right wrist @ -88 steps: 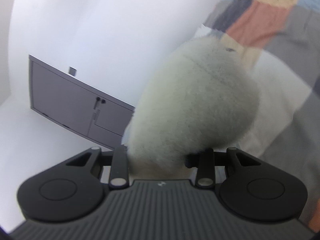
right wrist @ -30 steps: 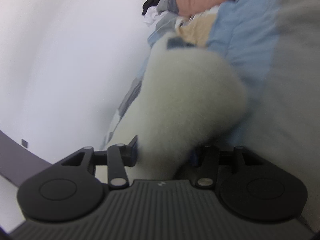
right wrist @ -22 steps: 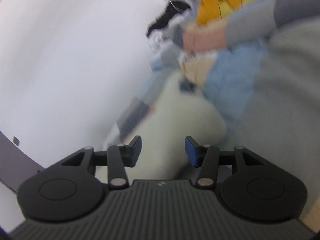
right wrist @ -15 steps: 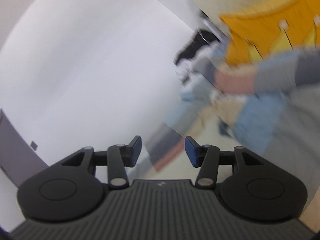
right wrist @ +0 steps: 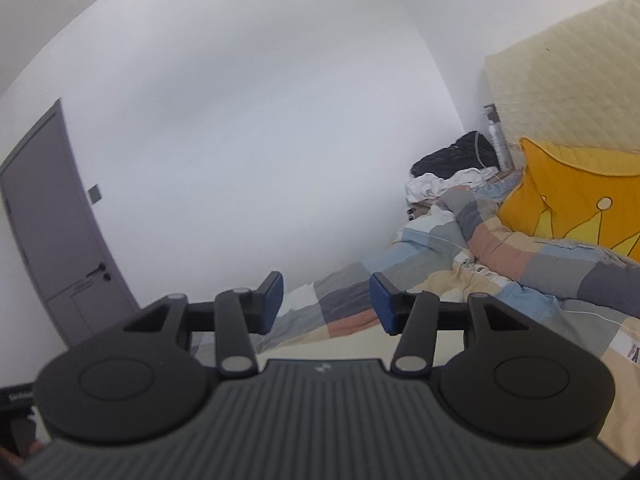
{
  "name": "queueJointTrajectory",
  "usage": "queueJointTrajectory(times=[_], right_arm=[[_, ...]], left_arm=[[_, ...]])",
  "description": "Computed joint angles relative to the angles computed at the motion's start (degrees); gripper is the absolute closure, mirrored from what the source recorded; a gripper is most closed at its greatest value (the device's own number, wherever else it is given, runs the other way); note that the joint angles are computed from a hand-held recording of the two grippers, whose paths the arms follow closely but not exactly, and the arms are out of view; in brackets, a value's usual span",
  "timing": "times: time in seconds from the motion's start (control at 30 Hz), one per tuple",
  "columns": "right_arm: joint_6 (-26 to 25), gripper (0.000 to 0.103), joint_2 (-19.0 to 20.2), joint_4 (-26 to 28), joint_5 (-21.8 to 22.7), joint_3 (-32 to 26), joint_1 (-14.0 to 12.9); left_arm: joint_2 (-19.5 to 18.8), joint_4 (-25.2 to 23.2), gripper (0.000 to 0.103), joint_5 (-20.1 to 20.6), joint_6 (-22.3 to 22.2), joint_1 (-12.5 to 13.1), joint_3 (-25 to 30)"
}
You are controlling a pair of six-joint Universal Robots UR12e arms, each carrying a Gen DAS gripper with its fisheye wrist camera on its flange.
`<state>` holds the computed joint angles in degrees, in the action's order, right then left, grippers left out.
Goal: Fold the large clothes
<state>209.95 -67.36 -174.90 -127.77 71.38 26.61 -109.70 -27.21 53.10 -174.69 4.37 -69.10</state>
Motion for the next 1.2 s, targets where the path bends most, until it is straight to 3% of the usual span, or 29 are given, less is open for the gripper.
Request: queueJointTrajectory(times=[0.17,0.3,0.57,0.8,1.2], right_arm=[[-2.9,0.051,-0.5,1.4,-1.1,0.8,2.4],[-3.5,0.051,-0.6,4.5,-0.6,1.3,3.9],[-2.1,0.051,-0.6,10.4,-1.1,1.5,5.8],[0.4,0.051,-0.7,14.7,-2.4,1.9,6.8],[3.5,0.051,-0.3,19.8,-1.9,1.8,6.6]], left_arm=[[3.1,1.8,0.022,0.7,3.1,0.3,-4.3],[5.4,4.9,0.022,3.0,3.3,0.4,-8.3],[8.0,6.5,0.022,5.5,2.3,1.1,-13.3],[8.7,6.8,0.022,6.8,3.2,1.0,-15.0],[8.3,4.4,0.020,5.6,5.3,0.7,-14.9]])
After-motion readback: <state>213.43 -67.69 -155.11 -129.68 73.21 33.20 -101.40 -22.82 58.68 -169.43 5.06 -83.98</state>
